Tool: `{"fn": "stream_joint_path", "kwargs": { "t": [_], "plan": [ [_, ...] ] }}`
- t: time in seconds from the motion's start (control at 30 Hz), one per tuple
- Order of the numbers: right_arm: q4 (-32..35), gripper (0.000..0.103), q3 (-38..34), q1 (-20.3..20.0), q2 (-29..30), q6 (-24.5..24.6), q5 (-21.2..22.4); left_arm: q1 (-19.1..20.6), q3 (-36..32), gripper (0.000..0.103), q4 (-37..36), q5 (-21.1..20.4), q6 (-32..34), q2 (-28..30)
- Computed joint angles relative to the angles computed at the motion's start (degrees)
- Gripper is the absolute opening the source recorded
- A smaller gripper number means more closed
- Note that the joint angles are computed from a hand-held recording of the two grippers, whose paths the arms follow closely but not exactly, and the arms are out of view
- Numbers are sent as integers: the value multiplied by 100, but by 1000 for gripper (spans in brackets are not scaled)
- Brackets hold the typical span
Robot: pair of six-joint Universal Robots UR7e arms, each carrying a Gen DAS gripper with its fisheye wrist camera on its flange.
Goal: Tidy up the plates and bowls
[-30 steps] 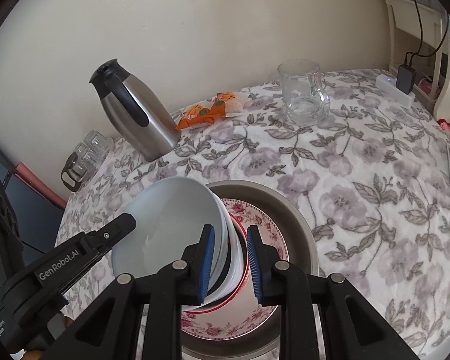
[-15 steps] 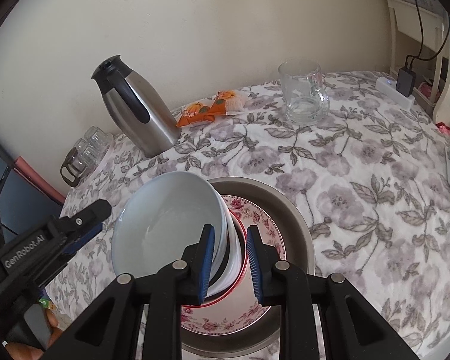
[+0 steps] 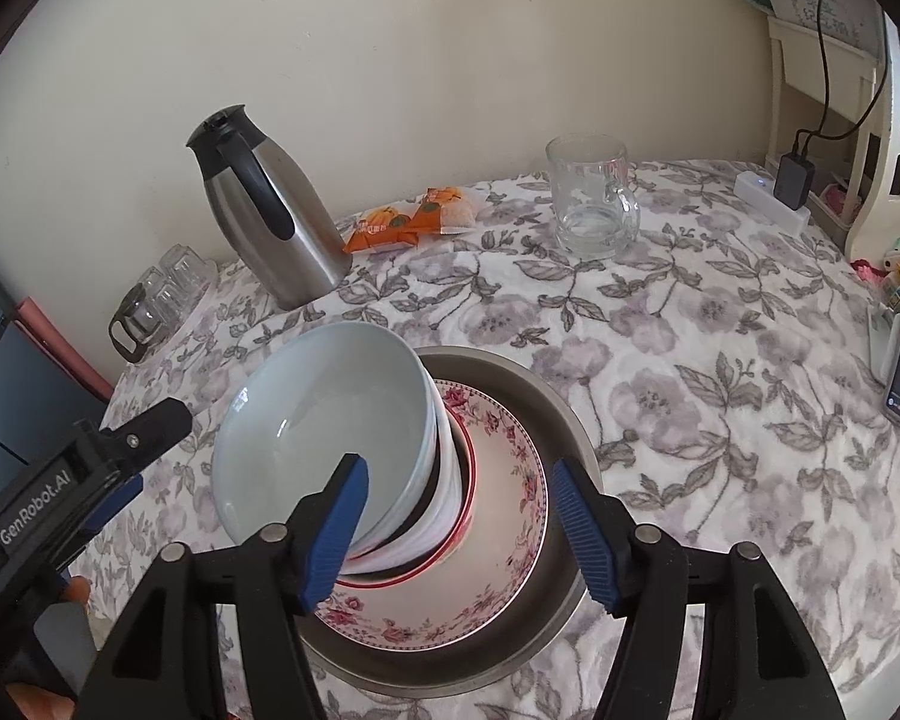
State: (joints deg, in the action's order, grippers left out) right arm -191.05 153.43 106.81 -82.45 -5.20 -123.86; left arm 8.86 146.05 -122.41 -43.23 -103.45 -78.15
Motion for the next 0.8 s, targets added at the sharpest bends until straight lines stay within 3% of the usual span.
{"fn": "stream_joint_path", "kwargs": {
  "t": [0.1,0.43,0.53,0.8],
  "plan": [
    [-71,78,23,-14,41,-23,-36,3,-2,89,186,-20,-148,-28],
    [-322,92,25,-89,207,-201,-73,140,-74,93,634,-59,-546,16],
    [-391,102,23,-100,251,-264,-68,189,-98,93,669,-91,-540,64],
    [-627,103,32,-100,330,-402,-163,245,-190,93,944,-89,-633,169]
  ]
}}
